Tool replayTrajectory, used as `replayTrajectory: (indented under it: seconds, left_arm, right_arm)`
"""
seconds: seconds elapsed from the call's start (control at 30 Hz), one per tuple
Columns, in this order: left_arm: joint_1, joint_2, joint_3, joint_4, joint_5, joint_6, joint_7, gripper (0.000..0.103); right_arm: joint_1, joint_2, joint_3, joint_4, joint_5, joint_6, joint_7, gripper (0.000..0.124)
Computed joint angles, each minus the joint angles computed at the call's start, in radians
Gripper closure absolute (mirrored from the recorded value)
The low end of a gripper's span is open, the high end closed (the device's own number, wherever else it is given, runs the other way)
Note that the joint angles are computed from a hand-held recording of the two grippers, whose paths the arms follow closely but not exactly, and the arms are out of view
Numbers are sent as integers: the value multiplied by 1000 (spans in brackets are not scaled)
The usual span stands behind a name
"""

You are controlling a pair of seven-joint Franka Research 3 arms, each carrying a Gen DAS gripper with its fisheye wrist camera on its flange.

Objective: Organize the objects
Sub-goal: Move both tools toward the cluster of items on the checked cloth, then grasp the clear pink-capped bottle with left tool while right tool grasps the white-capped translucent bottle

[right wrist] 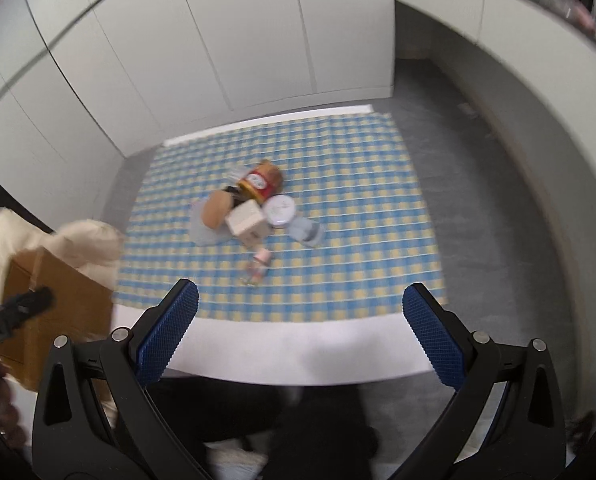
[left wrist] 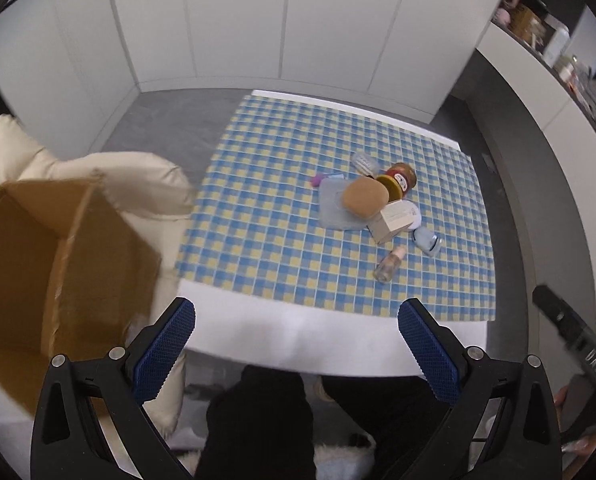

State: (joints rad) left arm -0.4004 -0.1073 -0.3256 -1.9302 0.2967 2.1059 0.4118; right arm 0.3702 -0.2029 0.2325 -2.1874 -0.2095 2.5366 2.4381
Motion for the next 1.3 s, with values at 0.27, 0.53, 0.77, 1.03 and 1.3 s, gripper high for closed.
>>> replayTrajectory:
  seconds: [0.27, 0.53, 0.77, 1.03, 1.3]
  left_arm:
    - [22, 138, 26, 11, 12, 74, -14, 2]
    - [14, 291, 44, 78, 8, 126, 27, 2]
    - [4, 407, 51, 144, -21, 159, 61, 2]
    - [8, 478, 48, 165, -111, 209, 71, 2]
    - [-10, 521, 40, 201, -146, 217, 79, 2]
  right_arm:
    - [3, 155, -46, 7, 47, 129, 9, 21]
    - [51, 348, -133, 100, -91, 125, 94, 21]
    - [111, 520, -203, 232, -79, 108, 75, 29]
    - [169, 634, -261, 340, -39, 81, 81, 40]
    - [229, 664, -310, 389, -171, 9, 129, 65]
